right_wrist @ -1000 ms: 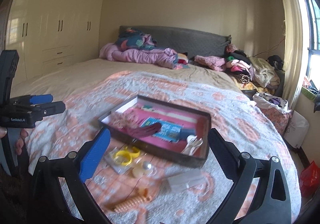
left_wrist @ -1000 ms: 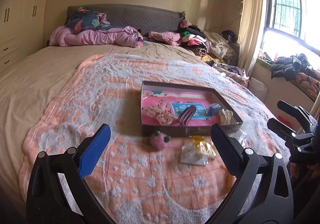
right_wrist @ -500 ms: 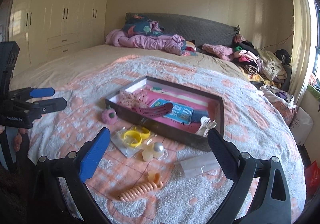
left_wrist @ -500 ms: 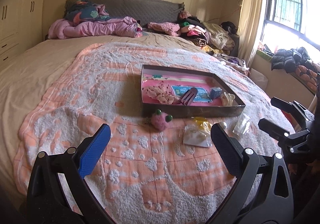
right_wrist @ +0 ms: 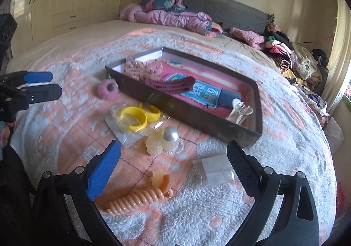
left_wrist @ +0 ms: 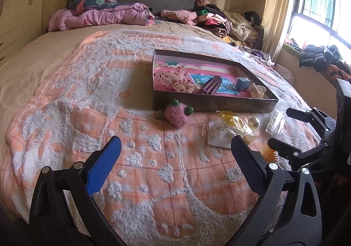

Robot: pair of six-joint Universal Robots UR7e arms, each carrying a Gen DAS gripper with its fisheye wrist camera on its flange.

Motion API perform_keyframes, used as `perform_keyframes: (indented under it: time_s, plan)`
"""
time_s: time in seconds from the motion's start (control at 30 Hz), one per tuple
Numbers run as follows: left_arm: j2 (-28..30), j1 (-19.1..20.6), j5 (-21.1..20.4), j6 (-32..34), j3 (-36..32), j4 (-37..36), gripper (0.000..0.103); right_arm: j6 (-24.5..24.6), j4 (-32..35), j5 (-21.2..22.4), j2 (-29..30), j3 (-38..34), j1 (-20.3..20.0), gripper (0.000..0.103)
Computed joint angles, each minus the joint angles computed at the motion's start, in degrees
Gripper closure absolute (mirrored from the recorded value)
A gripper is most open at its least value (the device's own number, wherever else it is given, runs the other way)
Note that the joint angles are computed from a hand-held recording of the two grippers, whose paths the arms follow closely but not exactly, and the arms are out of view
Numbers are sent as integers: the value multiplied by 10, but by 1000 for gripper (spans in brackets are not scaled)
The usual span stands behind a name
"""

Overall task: Organize jewelry
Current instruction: 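Grasp the pink fuzzy pom-pom with the left tool while the right tool grasps the clear pearl flower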

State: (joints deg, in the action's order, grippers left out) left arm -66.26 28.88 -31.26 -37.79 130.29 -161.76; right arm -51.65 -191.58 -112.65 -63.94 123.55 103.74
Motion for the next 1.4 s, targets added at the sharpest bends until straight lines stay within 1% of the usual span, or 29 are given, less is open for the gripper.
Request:
perform_keyframes:
  time_s: [0.13, 0.2, 0.37, 0.5, 0.6, 0.67, 0.7, 0.77, 0.83, 0.97, 1.17, 1.23, 1.27, 1.3, 1.33, 1.4]
  plan:
    - [15, 15, -8, 20, -11, -14, 11, -16, 12, -9, 19, -16, -2, 15]
    - [21, 21, -11, 27, -17, -18, 11, -19, 20, -14, 28, -26, -3, 16]
    - [35, 40, -20, 47, -32, -29, 11, -14, 49, -13, 36, -43, -8, 17]
    - [46, 52, -24, 64, -44, -36, 11, -10, 67, -13, 44, -57, -10, 23]
    - [55, 62, -29, 84, -55, -49, 11, -5, 83, -8, 47, -64, -12, 30]
    - [62, 70, -32, 95, -64, -52, 11, -4, 91, -4, 48, -67, -12, 36]
    - [64, 72, -33, 97, -67, -53, 11, -3, 96, -1, 48, -69, -13, 40]
    - [71, 79, -40, 106, -74, -60, 11, -4, 101, 4, 50, -70, -13, 53]
    - [76, 87, -53, 116, -82, -68, 11, -7, 100, 9, 49, -69, -13, 60]
    - [88, 100, -64, 131, -97, -69, 12, -5, 94, 8, 46, -64, -12, 60]
    - [100, 110, -72, 143, -112, -67, 22, 9, 76, 0, 31, -50, -15, 60]
    - [101, 112, -74, 145, -114, -68, 30, 16, 73, 0, 22, -44, -17, 60]
    - [101, 113, -75, 146, -115, -68, 32, 20, 71, 0, 19, -42, -18, 60]
    - [101, 114, -74, 147, -116, -66, 37, 23, 69, 0, 14, -39, -20, 60]
    - [101, 115, -74, 147, -117, -64, 47, 25, 67, -1, 11, -36, -20, 60]
    - [102, 114, -69, 143, -117, -57, 57, 30, 62, -2, 5, -32, -21, 60]
